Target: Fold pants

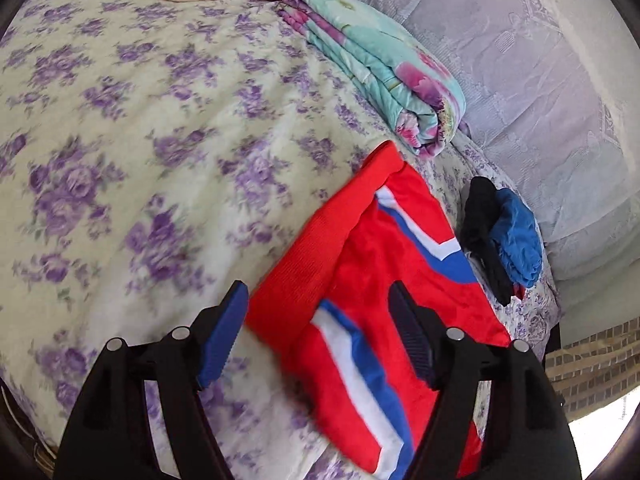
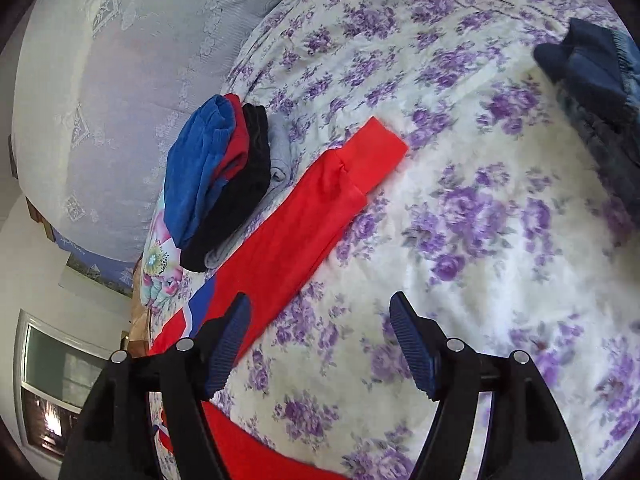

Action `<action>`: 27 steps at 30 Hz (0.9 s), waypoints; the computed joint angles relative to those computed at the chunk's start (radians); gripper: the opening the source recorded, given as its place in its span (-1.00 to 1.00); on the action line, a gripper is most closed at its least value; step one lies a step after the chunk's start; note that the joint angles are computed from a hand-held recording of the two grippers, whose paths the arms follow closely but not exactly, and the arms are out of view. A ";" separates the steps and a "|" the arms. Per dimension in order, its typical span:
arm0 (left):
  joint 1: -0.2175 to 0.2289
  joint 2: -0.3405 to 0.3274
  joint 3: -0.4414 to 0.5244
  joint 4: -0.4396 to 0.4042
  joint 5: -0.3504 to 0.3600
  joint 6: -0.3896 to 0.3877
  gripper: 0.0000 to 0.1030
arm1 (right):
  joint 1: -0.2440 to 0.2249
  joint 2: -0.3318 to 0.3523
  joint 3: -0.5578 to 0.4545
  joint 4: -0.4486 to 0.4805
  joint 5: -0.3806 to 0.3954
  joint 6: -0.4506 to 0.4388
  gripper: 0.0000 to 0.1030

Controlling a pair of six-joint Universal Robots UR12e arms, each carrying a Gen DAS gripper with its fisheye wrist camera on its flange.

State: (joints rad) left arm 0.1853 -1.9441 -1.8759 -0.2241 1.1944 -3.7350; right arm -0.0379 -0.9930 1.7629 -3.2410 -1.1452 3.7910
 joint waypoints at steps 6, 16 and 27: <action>0.016 0.022 -0.068 -0.026 -0.055 0.002 0.37 | 0.021 -0.005 0.001 0.026 0.035 -0.053 0.40; -0.001 -0.040 -0.010 0.011 -0.135 0.006 0.33 | -0.004 -0.167 0.274 -0.090 -0.026 -0.026 0.40; 0.004 -0.039 -0.044 0.066 -0.164 0.026 -0.65 | -0.023 -0.287 0.510 -0.170 -0.005 0.052 0.40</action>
State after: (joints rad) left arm 0.1898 -1.9833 -1.9199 -0.1576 1.0299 -3.7091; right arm -0.0607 -1.2803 2.2728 -3.4114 -1.1497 3.8428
